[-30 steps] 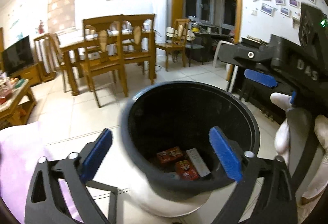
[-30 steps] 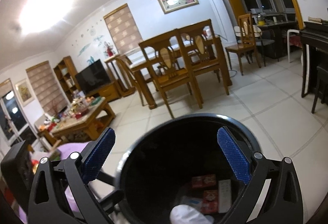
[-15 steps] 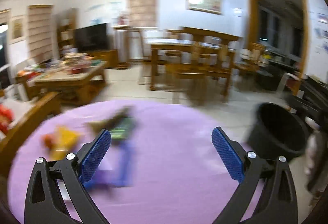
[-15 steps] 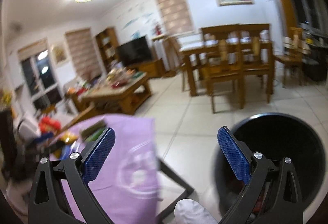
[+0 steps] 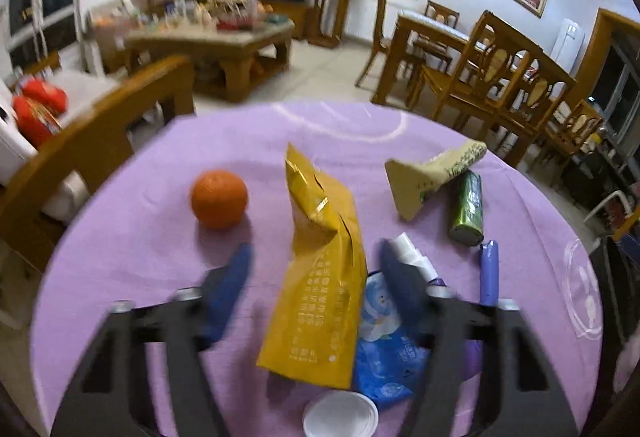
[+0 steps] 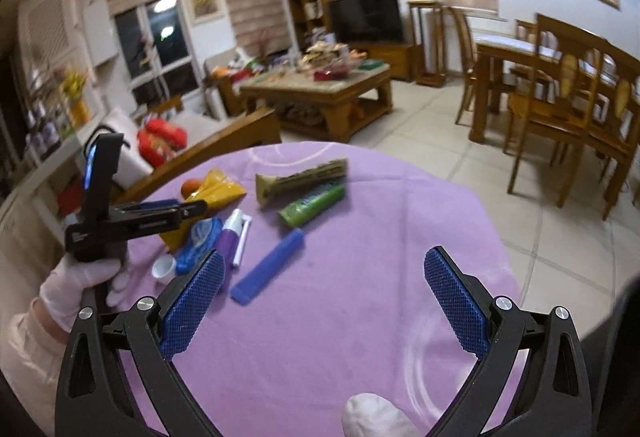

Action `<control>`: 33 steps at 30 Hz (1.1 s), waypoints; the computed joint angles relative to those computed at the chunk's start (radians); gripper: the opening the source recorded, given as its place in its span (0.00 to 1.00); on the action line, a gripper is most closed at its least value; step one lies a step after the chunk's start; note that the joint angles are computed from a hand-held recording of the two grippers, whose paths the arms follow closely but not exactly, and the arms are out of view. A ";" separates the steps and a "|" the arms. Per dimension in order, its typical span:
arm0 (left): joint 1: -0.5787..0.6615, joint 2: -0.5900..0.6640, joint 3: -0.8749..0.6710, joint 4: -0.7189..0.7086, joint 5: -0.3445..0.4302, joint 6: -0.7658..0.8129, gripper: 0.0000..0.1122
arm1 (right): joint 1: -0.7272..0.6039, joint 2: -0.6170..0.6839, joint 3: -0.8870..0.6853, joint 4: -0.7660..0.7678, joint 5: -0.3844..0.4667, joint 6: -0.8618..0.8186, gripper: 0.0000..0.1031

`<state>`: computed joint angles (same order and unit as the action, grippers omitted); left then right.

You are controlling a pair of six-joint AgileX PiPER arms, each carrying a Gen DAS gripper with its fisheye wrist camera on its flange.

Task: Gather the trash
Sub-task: 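Move both tools back over the table toward the yellow snack bag, then grasp the yellow snack bag with the left tool while the right tool grasps the tan paper packet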

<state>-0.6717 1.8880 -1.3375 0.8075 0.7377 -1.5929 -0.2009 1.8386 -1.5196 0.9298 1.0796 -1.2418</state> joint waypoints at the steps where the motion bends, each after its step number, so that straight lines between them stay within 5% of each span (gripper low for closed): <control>1: 0.012 0.004 0.005 -0.027 -0.024 0.017 0.40 | 0.028 0.014 -0.028 -0.021 -0.007 0.023 0.96; 8: 0.037 -0.030 0.089 0.002 -0.108 -0.058 0.07 | 0.233 0.175 -0.267 -0.166 -0.108 0.093 0.95; 15: 0.056 -0.092 0.190 0.180 -0.199 -0.252 0.05 | 0.398 0.326 -0.471 -0.430 -0.196 0.090 0.61; 22: 0.053 -0.123 0.238 0.295 -0.236 -0.398 0.05 | 0.491 0.508 -0.684 -0.629 -0.151 0.044 0.45; 26: 0.062 -0.127 0.243 0.300 -0.247 -0.399 0.05 | 0.514 0.605 -0.859 -0.660 -0.049 0.068 0.36; 33: 0.067 -0.133 0.249 0.309 -0.252 -0.411 0.06 | 0.546 0.538 -0.688 -0.662 -0.187 0.025 0.16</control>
